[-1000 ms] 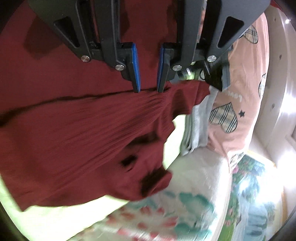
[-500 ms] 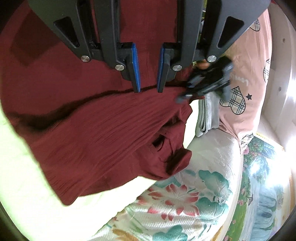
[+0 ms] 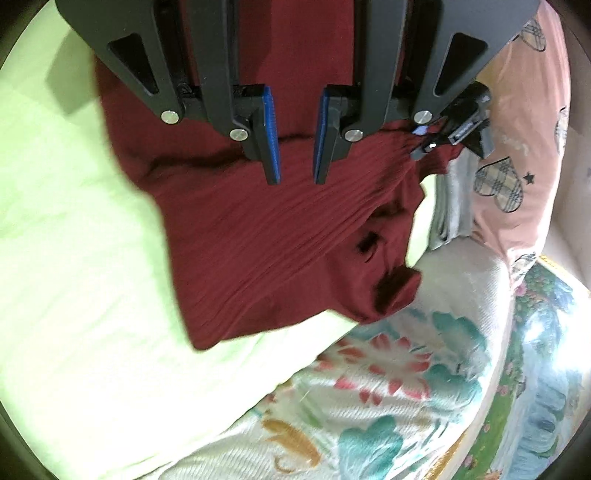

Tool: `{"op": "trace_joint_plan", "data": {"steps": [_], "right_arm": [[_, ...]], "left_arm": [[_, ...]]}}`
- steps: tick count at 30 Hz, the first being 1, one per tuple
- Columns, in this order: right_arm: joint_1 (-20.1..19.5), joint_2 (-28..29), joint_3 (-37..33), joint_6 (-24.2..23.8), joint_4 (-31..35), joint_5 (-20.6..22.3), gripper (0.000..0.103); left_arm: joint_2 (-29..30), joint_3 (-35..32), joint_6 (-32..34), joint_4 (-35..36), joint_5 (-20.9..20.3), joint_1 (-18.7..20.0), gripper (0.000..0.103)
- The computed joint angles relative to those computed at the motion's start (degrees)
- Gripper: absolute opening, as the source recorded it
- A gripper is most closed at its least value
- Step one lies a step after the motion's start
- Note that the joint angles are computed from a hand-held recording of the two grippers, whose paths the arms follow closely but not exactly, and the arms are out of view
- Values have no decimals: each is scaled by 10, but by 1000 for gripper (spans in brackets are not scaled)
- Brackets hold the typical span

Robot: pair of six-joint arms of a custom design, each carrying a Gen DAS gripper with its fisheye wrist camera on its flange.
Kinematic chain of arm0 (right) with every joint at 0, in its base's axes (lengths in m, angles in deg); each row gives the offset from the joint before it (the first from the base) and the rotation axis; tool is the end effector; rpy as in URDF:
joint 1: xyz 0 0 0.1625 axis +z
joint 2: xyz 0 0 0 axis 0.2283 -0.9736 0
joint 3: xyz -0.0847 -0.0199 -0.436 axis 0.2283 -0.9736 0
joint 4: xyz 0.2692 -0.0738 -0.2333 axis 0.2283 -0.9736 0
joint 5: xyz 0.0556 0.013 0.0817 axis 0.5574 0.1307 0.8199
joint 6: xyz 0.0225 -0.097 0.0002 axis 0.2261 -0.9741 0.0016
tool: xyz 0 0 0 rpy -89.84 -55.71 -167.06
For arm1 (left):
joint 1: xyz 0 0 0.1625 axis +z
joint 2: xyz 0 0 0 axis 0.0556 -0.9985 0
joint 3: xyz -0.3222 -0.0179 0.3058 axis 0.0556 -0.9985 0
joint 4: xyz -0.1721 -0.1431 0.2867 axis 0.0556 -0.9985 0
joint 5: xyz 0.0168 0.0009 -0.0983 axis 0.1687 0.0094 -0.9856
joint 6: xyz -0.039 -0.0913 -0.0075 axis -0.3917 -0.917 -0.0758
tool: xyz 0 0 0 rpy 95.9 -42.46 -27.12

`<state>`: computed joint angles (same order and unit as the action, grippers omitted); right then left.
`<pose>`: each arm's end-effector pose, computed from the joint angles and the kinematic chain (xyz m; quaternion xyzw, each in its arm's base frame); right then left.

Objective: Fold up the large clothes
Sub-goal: 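Carry the sleeve across the sweater body toward the left tool and lower it, then grasp the other sleeve cuff with the left gripper and lift it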

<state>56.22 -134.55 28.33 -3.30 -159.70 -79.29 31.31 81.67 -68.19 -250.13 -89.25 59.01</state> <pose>-0.0964 -0.6880 0.3272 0.0538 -0.9587 0.2787 0.0186 -0.1966 -0.7569 -0.0310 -0.1279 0.9144 -0.3827 0.0314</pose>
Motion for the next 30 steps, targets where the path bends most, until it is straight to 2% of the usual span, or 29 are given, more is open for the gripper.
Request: {"op": "trace_joint_plan", "data": {"steps": [3,6,8,10,11,12,13,16,18,21,24,25,27,29,30], "right_arm": [[7,18,-33,-1,-25,-48,19],[17,49,-82,-16,-36,-114,23],[22,74,-122,-24,-22,-151,40],[25,98,-162,-23,14,-172,43],[23,106,-179,-29,42,-160,42],[23,110,-186,-37,53,-150,36],[24,112,-191,-41,56,-153,6],[20,98,-178,-41,31,-134,7],[19,95,-172,-46,22,-142,7],[17,102,-178,-54,32,-159,7],[18,103,-178,-57,29,-160,7],[19,104,-180,-55,30,-160,7],[20,105,-182,-56,31,-164,7],[22,107,-182,-58,28,-170,7],[22,107,-182,-57,28,-171,7]], "left_arm": [[4,-14,-5,-5,-19,9,37],[-13,19,20,-31,-9,3,35],[-19,31,14,-35,-22,7,35],[-22,37,11,-44,-26,10,34],[-21,35,17,-46,-22,9,31],[-20,35,29,-52,-11,4,12],[-17,33,53,-61,0,-1,4],[-10,45,149,-129,23,-25,5],[-7,49,171,-122,31,-32,5],[-10,53,131,-52,34,-24,5],[-24,60,79,-35,-8,-7,10],[-27,62,72,-34,-11,-4,24],[-32,51,55,-2,-3,-2,43],[-32,32,53,46,-11,3,42],[-33,26,54,60,-8,3,33]]}}
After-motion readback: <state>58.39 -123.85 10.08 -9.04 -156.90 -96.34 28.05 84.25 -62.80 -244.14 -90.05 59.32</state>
